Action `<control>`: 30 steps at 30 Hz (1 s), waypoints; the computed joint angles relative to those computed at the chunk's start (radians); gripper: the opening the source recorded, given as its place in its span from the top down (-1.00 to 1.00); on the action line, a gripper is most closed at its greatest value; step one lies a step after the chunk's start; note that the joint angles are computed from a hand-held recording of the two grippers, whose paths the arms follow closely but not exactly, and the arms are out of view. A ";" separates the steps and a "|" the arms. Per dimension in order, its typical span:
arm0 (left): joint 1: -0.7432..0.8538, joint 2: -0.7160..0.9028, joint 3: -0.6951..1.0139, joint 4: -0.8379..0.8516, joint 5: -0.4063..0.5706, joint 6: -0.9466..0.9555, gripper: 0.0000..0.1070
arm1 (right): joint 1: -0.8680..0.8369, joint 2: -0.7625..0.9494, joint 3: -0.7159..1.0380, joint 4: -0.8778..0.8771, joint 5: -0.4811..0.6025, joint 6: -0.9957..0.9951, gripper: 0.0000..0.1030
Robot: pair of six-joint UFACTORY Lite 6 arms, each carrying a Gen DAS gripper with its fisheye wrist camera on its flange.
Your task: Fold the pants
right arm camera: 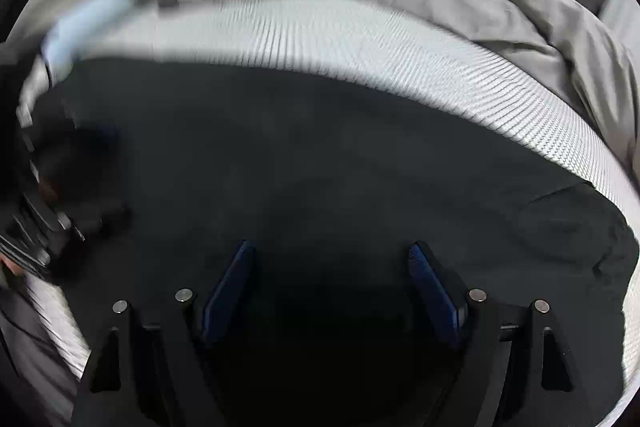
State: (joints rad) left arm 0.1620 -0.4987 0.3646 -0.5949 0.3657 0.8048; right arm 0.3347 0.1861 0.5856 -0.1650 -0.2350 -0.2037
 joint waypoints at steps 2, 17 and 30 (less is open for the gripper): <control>0.134 -0.017 -0.004 -0.066 0.042 0.142 -0.91 | -0.033 -0.052 -0.024 0.076 0.034 -0.069 -0.59; 0.184 0.297 0.269 -0.194 0.055 0.291 -0.91 | 0.010 -0.415 -0.137 0.266 0.154 -0.146 -0.75; 0.526 0.480 0.374 -0.261 0.063 0.497 -0.91 | -0.220 -0.084 0.045 0.831 0.052 -0.729 -0.92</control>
